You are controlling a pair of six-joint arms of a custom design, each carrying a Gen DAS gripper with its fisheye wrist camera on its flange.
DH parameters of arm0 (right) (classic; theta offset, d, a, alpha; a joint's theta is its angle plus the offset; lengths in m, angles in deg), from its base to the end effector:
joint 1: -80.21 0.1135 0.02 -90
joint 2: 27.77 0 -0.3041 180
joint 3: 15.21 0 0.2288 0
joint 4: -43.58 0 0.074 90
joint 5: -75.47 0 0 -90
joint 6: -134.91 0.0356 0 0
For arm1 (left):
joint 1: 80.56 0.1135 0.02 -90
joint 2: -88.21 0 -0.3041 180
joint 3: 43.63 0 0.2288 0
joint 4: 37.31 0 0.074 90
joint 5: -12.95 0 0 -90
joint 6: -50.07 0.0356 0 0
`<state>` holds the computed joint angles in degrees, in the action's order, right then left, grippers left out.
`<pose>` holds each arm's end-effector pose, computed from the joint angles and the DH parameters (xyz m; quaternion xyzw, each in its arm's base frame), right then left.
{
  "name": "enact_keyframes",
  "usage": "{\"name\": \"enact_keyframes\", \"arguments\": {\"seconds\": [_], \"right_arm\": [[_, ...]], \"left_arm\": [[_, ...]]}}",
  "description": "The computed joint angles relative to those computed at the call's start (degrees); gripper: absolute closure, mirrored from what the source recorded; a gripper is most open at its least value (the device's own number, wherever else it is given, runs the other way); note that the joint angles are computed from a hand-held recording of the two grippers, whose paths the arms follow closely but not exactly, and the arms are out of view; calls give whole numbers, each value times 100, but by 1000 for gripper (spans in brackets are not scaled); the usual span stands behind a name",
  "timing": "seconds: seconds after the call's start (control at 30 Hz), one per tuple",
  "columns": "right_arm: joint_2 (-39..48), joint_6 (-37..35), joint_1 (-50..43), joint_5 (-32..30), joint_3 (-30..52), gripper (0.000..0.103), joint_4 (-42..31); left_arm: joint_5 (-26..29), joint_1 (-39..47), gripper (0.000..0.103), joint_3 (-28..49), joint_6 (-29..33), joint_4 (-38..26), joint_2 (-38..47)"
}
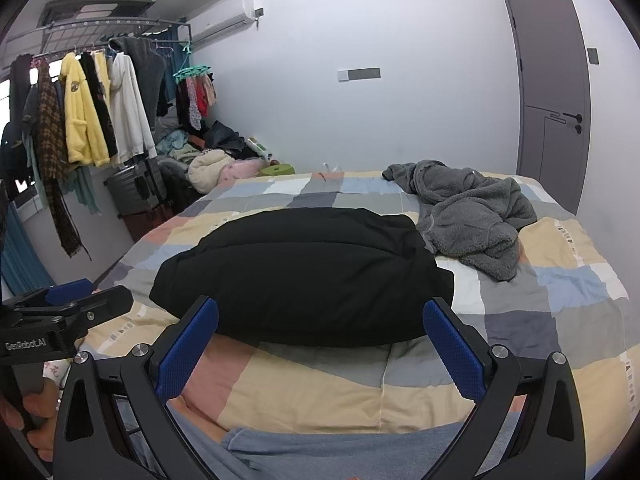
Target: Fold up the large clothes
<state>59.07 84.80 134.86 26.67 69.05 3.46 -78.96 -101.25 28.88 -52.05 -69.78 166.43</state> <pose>0.1961 0.2359 0.3385 0.0298 0.8685 0.0571 0.4915 0.2546 -0.0949 0.3207 0.0599 0.8974 -0.1090 0.4233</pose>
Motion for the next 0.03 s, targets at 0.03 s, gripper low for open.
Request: {"name": "enact_keyframes", "arguments": {"seconds": [0.03], "right_arm": [[2, 22, 13, 8, 25, 0, -41]], "left_arm": [[8, 9, 0, 16, 12, -11, 5]]}}
